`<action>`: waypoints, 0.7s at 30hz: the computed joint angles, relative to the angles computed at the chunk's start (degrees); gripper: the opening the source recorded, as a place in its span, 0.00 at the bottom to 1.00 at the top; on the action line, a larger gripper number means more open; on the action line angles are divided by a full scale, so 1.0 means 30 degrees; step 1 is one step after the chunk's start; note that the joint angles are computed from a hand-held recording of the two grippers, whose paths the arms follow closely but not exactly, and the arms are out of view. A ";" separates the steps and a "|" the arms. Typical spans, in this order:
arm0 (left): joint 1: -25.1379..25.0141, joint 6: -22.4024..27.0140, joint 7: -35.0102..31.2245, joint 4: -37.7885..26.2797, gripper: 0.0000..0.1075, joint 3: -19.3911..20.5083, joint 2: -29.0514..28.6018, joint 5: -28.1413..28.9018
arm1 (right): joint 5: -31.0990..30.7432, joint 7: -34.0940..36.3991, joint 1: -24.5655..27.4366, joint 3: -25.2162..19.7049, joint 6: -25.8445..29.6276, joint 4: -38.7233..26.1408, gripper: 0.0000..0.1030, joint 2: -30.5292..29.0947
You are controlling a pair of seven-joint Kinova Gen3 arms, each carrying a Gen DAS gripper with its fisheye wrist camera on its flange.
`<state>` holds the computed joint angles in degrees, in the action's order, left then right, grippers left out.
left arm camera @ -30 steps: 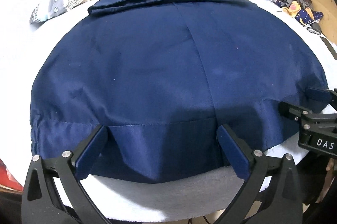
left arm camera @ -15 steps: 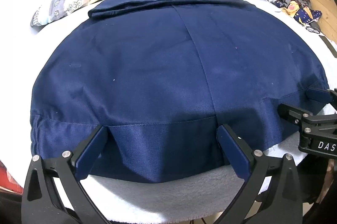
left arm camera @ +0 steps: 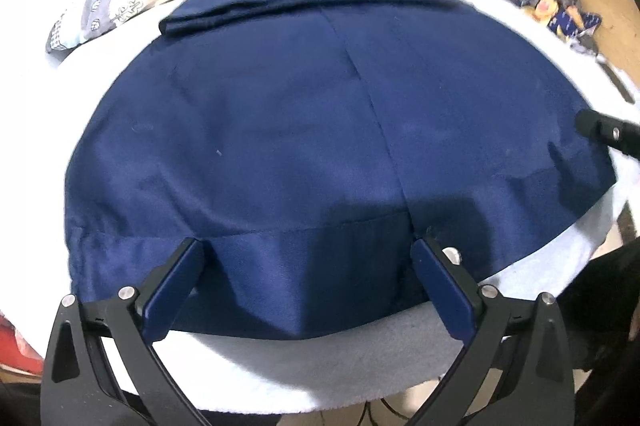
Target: Fold large clothes
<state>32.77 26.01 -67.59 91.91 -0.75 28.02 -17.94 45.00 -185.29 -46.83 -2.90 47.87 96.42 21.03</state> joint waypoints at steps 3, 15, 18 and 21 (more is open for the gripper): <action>-0.0656 -0.1497 -0.1334 0.1139 0.96 -0.0289 -0.1224 0.1487 | 0.0916 -0.2040 0.0752 -0.0420 -0.0067 0.1217 0.90 -0.1258; -1.0444 0.1188 -0.6006 0.2193 0.93 0.3077 -0.1992 1.0531 | 0.3010 -1.0845 0.4087 -0.0402 -0.5244 0.7212 0.90 -0.5295; -1.2873 0.2275 -0.8052 0.1909 0.77 0.4766 -0.0914 1.2861 | 0.2706 -1.0577 0.5284 -0.0627 -0.7211 0.7651 0.86 -0.5210; -1.2769 0.2549 -0.9521 0.1927 0.76 0.4171 -0.0553 1.4656 | 0.1425 -0.8318 0.7892 -0.2865 -0.8004 0.7183 0.66 -0.4331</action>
<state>-5.53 33.66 -96.16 97.69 11.76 26.37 26.02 49.28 -210.24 -23.15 -11.49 23.86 117.96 8.04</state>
